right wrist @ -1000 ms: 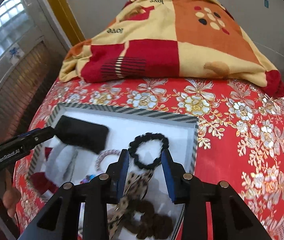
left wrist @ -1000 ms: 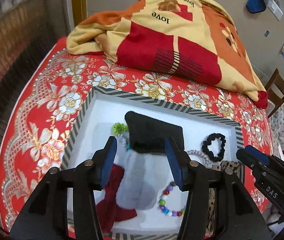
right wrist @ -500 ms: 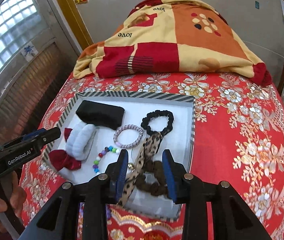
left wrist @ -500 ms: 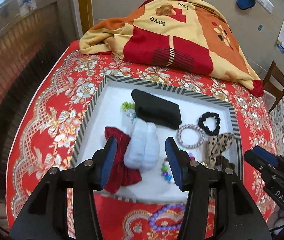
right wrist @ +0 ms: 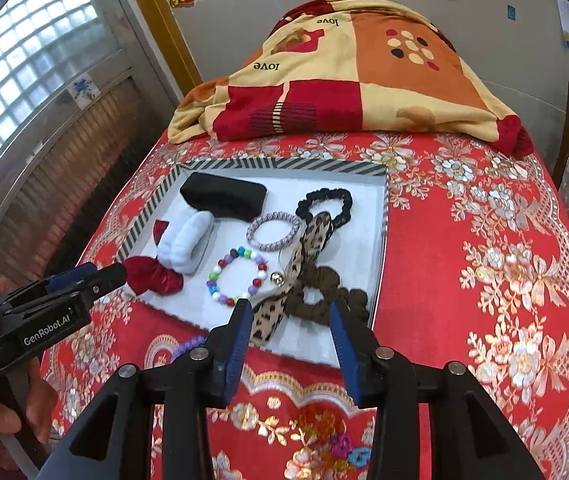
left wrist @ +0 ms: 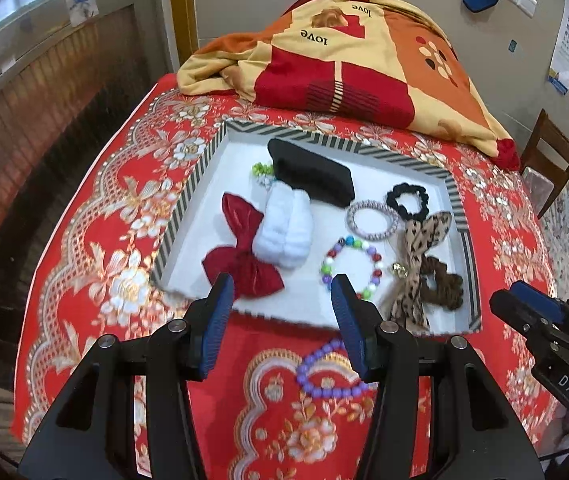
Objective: Organize jewelry
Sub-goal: 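Open both tools and withdraw them from the tray, then grasp the purple bead bracelet with the left tool while the right tool grasps the amber bead bracelet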
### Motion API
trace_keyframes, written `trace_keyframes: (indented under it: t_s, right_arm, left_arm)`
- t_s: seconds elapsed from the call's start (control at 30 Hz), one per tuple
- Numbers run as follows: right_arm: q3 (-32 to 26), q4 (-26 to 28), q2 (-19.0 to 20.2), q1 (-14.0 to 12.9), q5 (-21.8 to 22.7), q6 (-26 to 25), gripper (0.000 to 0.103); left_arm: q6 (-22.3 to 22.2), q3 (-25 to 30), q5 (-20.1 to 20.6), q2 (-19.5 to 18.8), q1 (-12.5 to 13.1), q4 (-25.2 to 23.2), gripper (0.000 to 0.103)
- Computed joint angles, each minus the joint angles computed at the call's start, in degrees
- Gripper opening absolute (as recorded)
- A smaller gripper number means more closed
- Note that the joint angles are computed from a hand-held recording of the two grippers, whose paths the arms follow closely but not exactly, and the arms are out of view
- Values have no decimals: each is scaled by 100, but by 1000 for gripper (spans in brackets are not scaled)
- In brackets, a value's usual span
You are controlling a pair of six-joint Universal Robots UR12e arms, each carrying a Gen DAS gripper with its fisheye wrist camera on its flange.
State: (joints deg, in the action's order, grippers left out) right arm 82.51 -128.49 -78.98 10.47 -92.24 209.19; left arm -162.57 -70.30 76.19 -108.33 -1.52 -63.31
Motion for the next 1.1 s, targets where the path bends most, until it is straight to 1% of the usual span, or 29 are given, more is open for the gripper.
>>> trace_keyframes:
  t_s: [0.3,0.77,0.97,1.1]
  right_arm:
    - [133,24,-152,114,-32,-58,39]
    - [468,6,-433,199,-49,35,39]
    - [685,25,-608,214,-82,77,39]
    - [880,84,-743,175,-56,139,39]
  left_arm:
    - [-18,-386,28,298,70,94,50]
    - [71,-768,90,607,115,179,50]
    - [110,-902,101,710,133,125,50]
    - [134,-977,-45,763,215,-18,50]
